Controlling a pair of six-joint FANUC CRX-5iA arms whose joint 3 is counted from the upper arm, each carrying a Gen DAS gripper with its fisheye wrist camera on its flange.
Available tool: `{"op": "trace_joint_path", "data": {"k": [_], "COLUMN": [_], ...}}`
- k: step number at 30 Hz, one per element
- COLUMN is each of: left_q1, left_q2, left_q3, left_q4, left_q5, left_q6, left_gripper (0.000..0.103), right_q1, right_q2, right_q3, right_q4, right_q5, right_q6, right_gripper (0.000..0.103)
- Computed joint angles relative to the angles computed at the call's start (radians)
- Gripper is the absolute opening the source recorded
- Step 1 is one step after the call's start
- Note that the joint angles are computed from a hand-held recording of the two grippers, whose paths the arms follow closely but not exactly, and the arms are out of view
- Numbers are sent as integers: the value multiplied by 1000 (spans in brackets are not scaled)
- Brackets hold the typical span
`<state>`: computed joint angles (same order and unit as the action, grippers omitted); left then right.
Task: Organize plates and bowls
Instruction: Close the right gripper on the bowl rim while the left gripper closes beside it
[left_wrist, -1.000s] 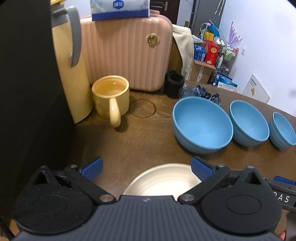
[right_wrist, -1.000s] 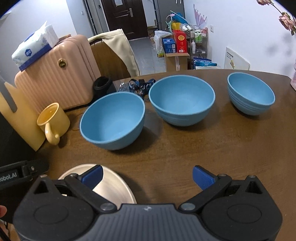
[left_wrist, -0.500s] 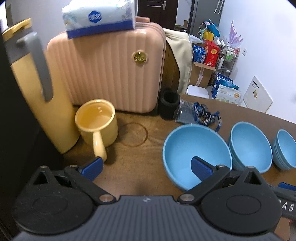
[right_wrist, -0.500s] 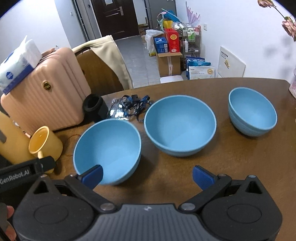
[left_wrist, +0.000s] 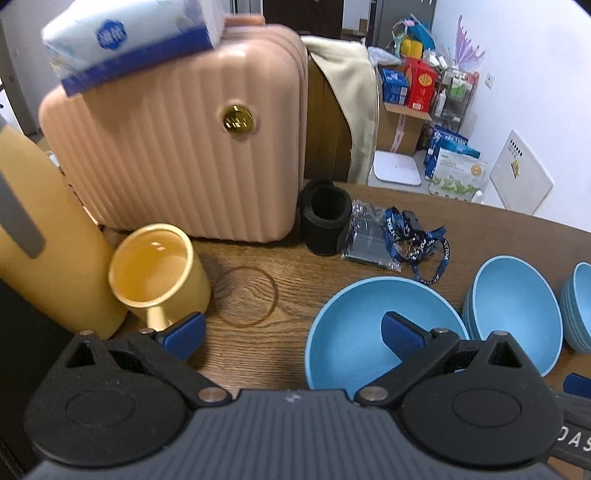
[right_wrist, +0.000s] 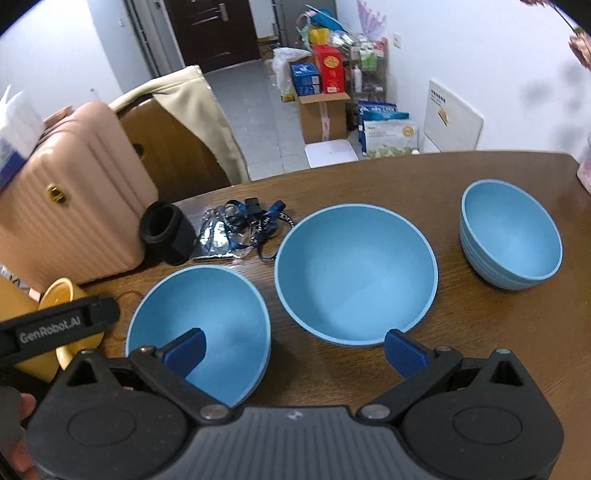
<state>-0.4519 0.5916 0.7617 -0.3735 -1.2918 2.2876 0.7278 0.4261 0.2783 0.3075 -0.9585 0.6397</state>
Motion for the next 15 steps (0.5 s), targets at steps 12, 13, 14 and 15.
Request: {"op": "trace_joint_path", "data": {"k": [12, 13, 14, 15], "left_q1": [15, 16, 17, 18], "left_q2": [70, 73, 76, 76], "left_q3": [49, 51, 53, 50], "left_q4": [42, 45, 46, 51], "left_q5": [-24, -23, -23, -17], "left_q6": [-27, -29, -30, -34], "left_gripper": [103, 103, 103, 103], "right_q1": [-4, -3, -1, 2], "right_q2": [60, 60, 62, 62], "right_q3": [60, 63, 66, 65], "right_q4": [-84, -88, -89, -87], "right_q5": [-44, -46, -50, -54], "right_q6": [3, 0, -6, -15], "right_gripper": [81, 79, 78, 77]}}
